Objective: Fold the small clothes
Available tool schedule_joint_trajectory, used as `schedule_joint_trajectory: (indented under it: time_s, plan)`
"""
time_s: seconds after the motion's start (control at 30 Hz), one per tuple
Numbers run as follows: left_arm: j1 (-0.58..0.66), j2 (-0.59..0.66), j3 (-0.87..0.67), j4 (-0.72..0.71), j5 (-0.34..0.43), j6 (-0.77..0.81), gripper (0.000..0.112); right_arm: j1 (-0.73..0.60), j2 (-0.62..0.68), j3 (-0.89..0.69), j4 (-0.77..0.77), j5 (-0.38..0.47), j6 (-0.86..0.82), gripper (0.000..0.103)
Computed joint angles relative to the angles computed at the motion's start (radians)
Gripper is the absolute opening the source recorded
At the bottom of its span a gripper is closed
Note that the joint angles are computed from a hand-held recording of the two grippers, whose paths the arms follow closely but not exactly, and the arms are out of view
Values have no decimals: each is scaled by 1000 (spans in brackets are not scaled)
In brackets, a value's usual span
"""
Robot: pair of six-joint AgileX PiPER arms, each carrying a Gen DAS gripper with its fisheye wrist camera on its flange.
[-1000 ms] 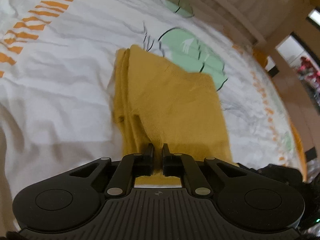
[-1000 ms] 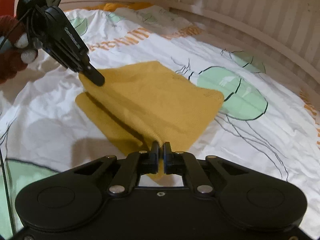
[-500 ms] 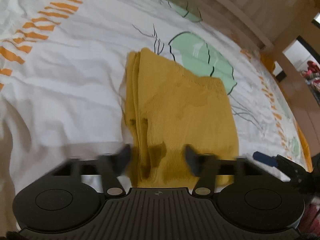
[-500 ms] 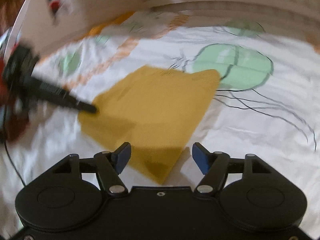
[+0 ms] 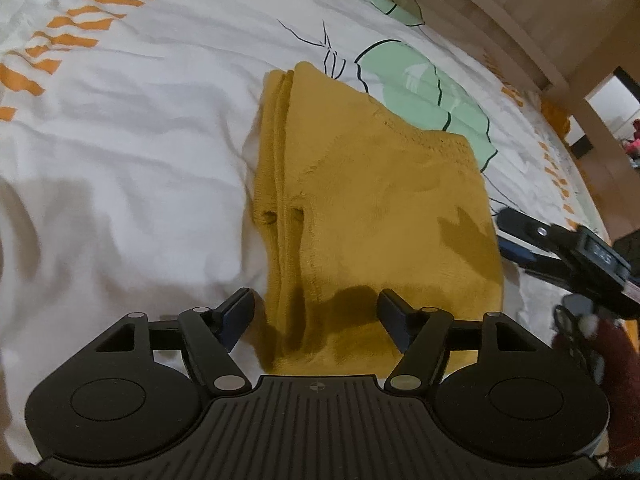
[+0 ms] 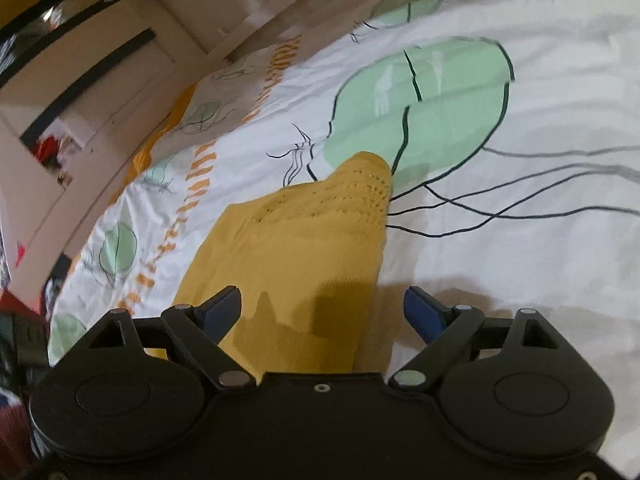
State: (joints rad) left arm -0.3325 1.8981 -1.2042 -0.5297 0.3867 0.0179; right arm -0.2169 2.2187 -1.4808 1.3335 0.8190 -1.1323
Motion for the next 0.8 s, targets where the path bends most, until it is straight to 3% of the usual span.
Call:
schedule_joint_trajectory:
  time_s: [0.2, 0.4, 0.6, 0.67, 0.73, 0.77, 0.8]
  plan:
    - [17, 32, -10, -196, -3, 148, 77, 8, 87, -96, 23, 63, 38, 91]
    - [27, 74, -33, -408, 21, 340, 77, 22, 146, -176, 38, 104, 57, 95]
    - [43, 85, -35, -508, 46, 421, 79, 30, 173, -213, 48, 114, 55, 97]
    - [46, 78, -24, -523, 46, 433, 71, 27, 173, -209, 55, 118, 46, 97]
    - [47, 73, -23, -481, 51, 387, 33, 23, 174, -208, 56, 126, 33, 95]
    - [52, 75, -23, -488, 63, 387, 26, 21, 169, -202, 50, 123, 28, 87]
    - [64, 80, -22, -528, 86, 421, 20, 22, 166, -205, 35, 114, 37, 63]
